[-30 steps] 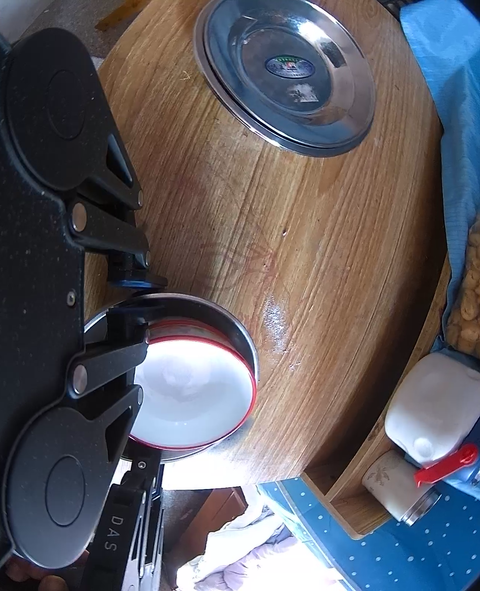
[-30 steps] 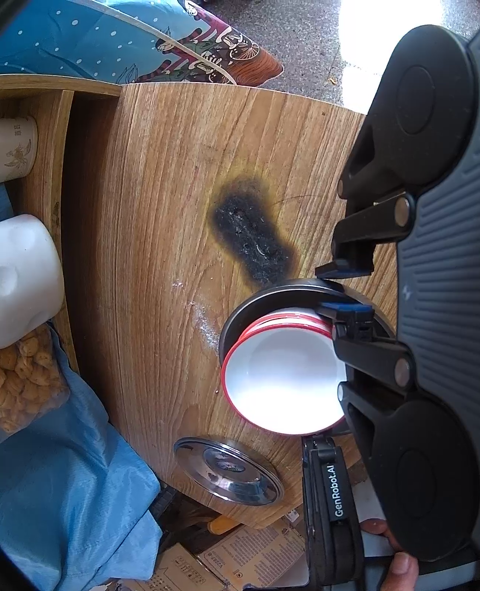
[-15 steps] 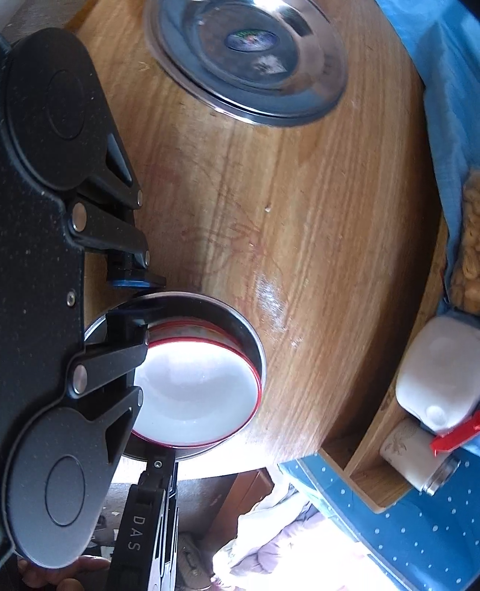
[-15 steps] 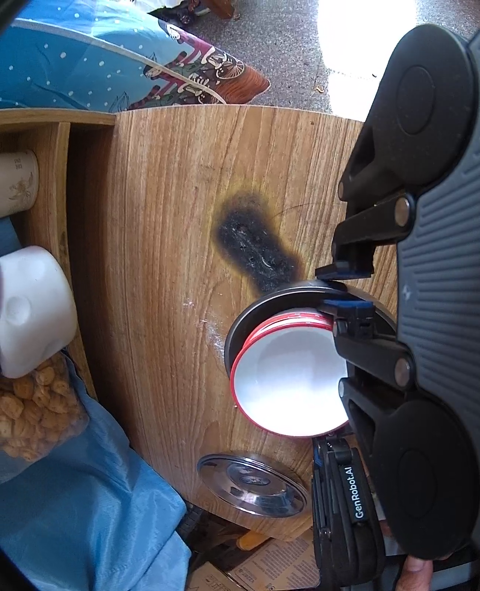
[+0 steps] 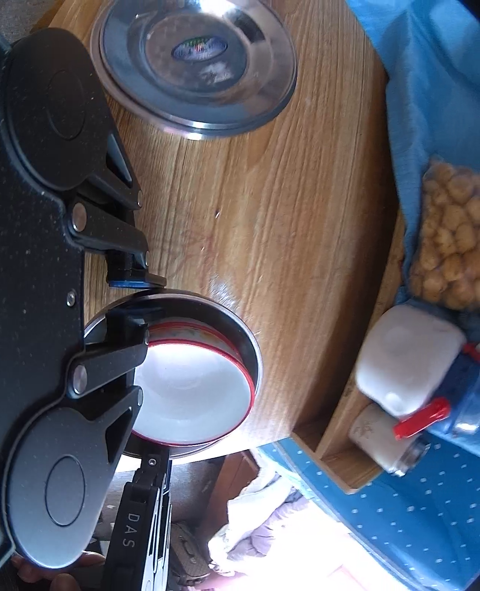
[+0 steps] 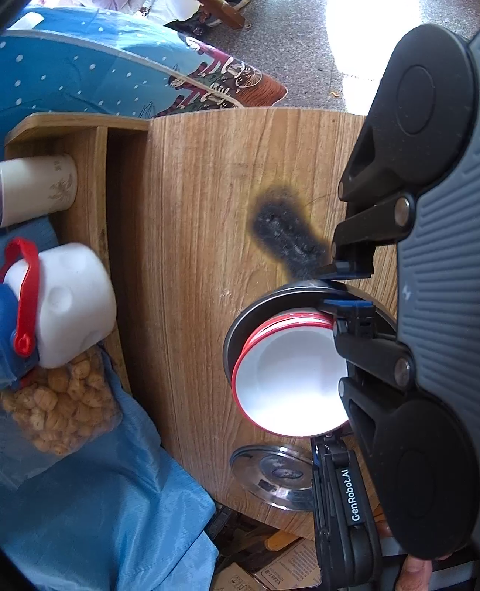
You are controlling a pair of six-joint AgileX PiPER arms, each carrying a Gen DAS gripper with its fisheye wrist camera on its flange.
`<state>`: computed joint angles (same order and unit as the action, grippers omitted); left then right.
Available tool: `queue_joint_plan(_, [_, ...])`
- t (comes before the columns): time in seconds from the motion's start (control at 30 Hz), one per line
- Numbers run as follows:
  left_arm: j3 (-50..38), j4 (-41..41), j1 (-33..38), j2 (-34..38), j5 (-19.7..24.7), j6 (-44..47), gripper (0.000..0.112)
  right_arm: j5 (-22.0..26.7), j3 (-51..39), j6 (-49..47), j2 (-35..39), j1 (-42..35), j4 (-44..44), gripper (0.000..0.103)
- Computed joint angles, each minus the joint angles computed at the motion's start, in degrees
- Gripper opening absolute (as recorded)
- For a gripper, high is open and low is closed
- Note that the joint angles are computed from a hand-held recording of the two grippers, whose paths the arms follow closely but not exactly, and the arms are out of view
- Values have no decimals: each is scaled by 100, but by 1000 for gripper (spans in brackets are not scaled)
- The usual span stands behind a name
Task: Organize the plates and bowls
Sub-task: 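Lift the steel bowl with both grippers and carry it toward the steel plate stack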
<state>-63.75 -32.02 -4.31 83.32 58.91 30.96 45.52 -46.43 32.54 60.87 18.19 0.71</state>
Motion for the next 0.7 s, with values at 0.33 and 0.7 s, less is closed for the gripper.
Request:
queue_joint_plan(0.33, [-163, -221, 894, 13, 241, 191, 8, -119, -723, 181, 779, 635, -205, 11])
queue_joint_plan(0.7, [-516, -370, 1803, 192, 481, 425, 7, -231, -1566, 99, 1614, 1116, -229, 12])
